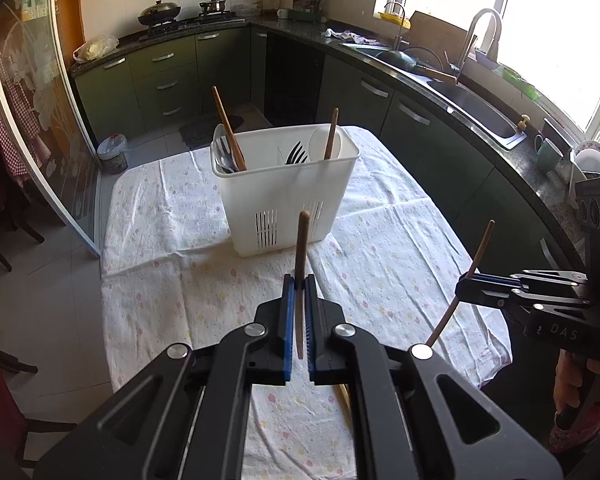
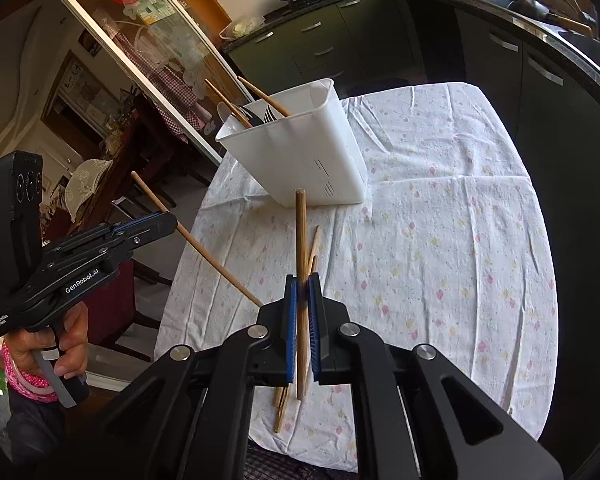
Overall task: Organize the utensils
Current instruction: 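Lower both chopsticks upright into the white basket and open both grippers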
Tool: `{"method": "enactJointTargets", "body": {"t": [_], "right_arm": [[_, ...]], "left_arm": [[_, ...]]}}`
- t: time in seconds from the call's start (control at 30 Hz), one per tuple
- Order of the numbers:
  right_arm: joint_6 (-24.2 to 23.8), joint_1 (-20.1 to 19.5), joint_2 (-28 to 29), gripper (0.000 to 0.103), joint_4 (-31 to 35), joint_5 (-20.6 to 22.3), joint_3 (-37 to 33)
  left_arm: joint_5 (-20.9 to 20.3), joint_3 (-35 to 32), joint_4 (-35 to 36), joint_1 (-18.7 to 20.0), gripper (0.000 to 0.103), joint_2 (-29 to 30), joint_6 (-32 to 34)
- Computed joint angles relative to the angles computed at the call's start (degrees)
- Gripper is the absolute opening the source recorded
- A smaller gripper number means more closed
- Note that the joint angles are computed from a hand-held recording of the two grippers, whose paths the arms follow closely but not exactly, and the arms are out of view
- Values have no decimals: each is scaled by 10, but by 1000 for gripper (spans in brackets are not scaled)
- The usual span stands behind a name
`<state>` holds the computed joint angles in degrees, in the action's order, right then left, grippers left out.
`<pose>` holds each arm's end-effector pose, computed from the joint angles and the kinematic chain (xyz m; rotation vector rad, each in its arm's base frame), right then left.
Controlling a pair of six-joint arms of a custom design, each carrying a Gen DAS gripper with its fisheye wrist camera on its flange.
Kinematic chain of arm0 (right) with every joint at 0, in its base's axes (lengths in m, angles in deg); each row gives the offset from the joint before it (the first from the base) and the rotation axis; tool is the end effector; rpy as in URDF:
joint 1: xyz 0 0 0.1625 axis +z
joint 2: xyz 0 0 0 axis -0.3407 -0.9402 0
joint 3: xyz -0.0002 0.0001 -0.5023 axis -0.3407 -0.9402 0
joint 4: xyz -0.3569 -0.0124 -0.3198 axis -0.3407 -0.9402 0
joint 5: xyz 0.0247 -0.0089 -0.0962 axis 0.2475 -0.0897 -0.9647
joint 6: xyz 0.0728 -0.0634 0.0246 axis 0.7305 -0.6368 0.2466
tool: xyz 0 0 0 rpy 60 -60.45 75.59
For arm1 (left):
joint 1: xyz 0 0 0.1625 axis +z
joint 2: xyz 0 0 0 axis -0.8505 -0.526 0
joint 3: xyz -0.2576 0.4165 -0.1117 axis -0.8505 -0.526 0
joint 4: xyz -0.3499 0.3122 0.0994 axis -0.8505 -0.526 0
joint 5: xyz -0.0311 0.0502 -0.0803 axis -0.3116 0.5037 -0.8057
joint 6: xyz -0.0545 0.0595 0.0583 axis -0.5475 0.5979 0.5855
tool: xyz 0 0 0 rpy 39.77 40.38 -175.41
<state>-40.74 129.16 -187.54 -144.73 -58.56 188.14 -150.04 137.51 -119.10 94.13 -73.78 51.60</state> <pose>0.1958 -0.3433 0.3387 -0.2701 -2.5061 1.1108 -0.4149 -0.5091 0.1526 1.3749 2.4450 -0.2569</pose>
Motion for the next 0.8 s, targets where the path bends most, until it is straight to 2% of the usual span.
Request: {"method": "enactJointTargets", "body": {"t": [0.23,0.43,0.6,0.8], "right_arm": [[-9,27,-13,6,-4,-30,-10],[-15,33,-25,6,-4,-39,-10],[-14,34,-37,6,-1,-40,-7],[-15,44,-46,6,3,-51,-9]], "left_arm": [[-9,-28,-33,-14,5,-3,7],[-3,-73,-82,-28,5,9,11],[26,-104,-138,-37,5,30,25],[61,-127,-148,-30,5,70,36]]}}
